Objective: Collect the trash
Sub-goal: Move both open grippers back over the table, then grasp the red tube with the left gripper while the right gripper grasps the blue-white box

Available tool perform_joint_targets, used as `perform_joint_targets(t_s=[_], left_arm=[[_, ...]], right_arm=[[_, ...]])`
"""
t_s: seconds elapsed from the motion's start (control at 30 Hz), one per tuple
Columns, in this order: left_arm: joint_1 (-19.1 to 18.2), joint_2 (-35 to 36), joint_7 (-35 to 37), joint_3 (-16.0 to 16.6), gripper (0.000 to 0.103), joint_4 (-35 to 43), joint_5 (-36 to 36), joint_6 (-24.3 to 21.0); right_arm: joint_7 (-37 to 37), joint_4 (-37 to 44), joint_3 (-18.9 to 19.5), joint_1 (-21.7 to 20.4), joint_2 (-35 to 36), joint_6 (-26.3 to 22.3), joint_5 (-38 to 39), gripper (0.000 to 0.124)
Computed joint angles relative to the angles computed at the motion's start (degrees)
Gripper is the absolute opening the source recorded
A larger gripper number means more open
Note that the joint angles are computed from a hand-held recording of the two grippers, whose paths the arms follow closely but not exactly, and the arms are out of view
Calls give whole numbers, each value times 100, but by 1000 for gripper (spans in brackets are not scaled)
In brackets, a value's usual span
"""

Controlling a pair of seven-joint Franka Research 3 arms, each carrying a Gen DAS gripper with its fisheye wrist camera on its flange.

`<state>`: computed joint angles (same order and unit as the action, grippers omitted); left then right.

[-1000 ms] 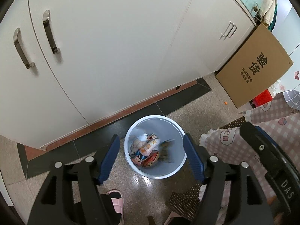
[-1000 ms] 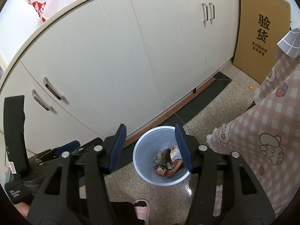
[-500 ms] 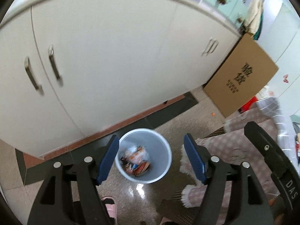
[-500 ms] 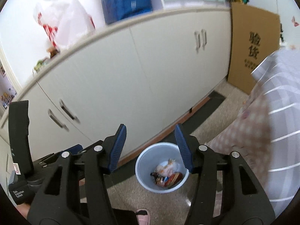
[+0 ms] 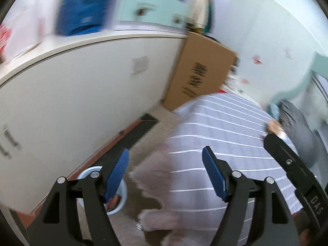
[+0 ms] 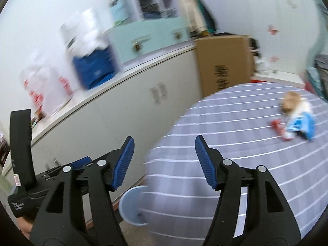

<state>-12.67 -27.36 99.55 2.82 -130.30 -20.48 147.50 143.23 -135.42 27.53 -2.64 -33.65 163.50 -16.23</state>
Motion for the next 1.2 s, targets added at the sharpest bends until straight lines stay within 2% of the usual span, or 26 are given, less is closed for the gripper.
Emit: perform_joint_targets(t_s=[0.13, 0.23, 0.37, 0.47, 0.53, 0.67, 0.77, 0.8, 0.83, 0.87, 0.93, 1.2], left_arm=[[-369, 464, -150, -505, 72, 491, 16, -91], [-608, 842, -128, -729, 72, 860, -24, -252], [-713, 1422, -362, -1162, 72, 1397, 189, -453], [-749, 1776, -486, -1367, 70, 1693, 275, -539], [-748, 2056, -579, -1464, 61, 1931, 312, -591], [-686, 2514, -795, -1623, 54, 2303, 338, -673], [-665, 2674, -900, -1740, 49, 2389, 568, -469], [-663, 2740, -947, -1770, 43, 2442, 701, -448], [-670, 2803, -1044, -1803, 31, 2494, 884, -402], [-664, 2821, -1049, -1821, 27, 2498, 949, -386], [-652, 2846, -1017, -1845, 11, 2499, 1006, -325], [-518, 2709, -863, -1787, 3, 2308, 681, -146]], right_arm=[[-132, -705, -552, -104, -904, -300, 143, 64], [-273, -1093, -850, -357, -1391, -533, 263, 65], [-563, -1474, -1274, -583, -1702, -651, 529, 66], [-845, -1665, -1595, -670, -1767, -633, 788, 66], [-1016, -1741, -1725, -736, -1750, -600, 957, 68], [-1235, -1867, -1830, -805, -1716, -524, 1290, 71], [-1469, -1795, -1963, -700, -1465, -497, 1547, 72], [-1523, -1767, -1995, -668, -1377, -478, 1633, 72], [-1568, -1700, -2010, -643, -1272, -482, 1708, 72], [-1616, -1675, -2062, -584, -1192, -453, 1807, 72], [-1668, -1563, -2068, -570, -1025, -495, 1924, 73], [-1582, -1073, -1885, -732, -448, -828, 1804, 74]])
